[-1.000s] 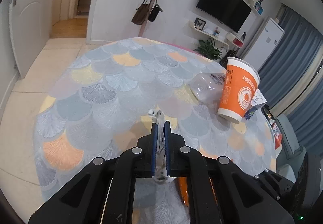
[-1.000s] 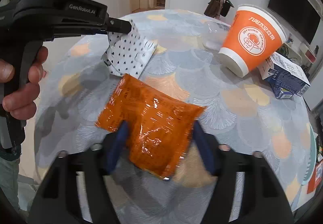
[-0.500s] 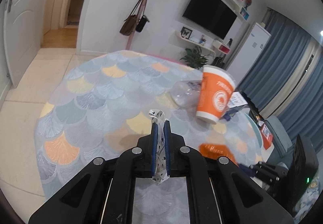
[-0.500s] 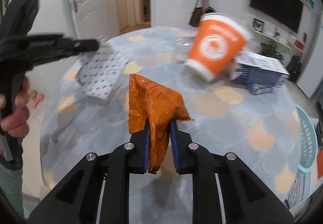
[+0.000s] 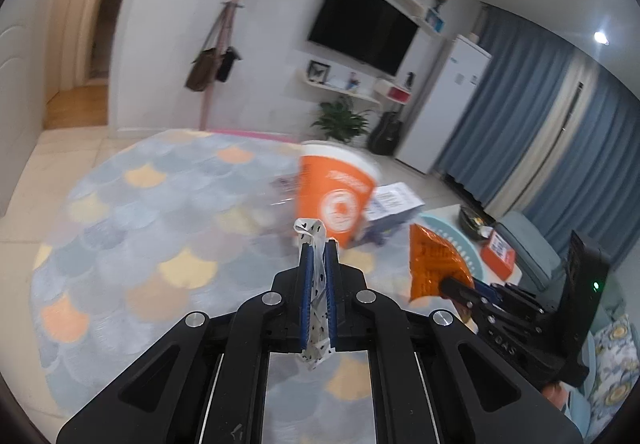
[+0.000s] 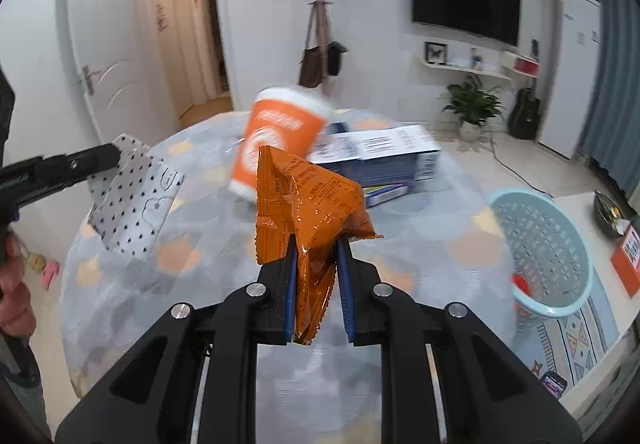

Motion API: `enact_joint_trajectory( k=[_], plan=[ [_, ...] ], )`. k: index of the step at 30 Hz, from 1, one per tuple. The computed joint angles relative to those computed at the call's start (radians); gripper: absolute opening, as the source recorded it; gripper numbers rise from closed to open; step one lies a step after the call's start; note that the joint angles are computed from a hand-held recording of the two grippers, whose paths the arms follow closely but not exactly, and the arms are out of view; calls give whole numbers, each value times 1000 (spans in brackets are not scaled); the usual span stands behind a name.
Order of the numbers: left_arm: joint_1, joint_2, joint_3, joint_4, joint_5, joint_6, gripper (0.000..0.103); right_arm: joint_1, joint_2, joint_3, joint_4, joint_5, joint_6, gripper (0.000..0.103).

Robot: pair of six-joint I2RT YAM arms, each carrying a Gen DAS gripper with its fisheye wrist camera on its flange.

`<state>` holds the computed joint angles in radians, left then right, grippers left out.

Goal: Collect trash
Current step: 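Carry wrapper and dotted paper over the blue basket and open both grippers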

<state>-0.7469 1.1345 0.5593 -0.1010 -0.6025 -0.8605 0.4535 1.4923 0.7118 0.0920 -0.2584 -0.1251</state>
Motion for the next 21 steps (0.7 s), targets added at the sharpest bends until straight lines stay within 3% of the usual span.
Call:
enact_joint_trajectory(
  k=[11, 21],
  plan=[
    [6, 341, 277, 105, 97, 136, 5, -280, 77, 87, 16, -73, 25, 16],
    [45, 749, 746, 76, 251, 268, 4, -491, 369, 366, -25, -104, 40, 16]
  ],
)
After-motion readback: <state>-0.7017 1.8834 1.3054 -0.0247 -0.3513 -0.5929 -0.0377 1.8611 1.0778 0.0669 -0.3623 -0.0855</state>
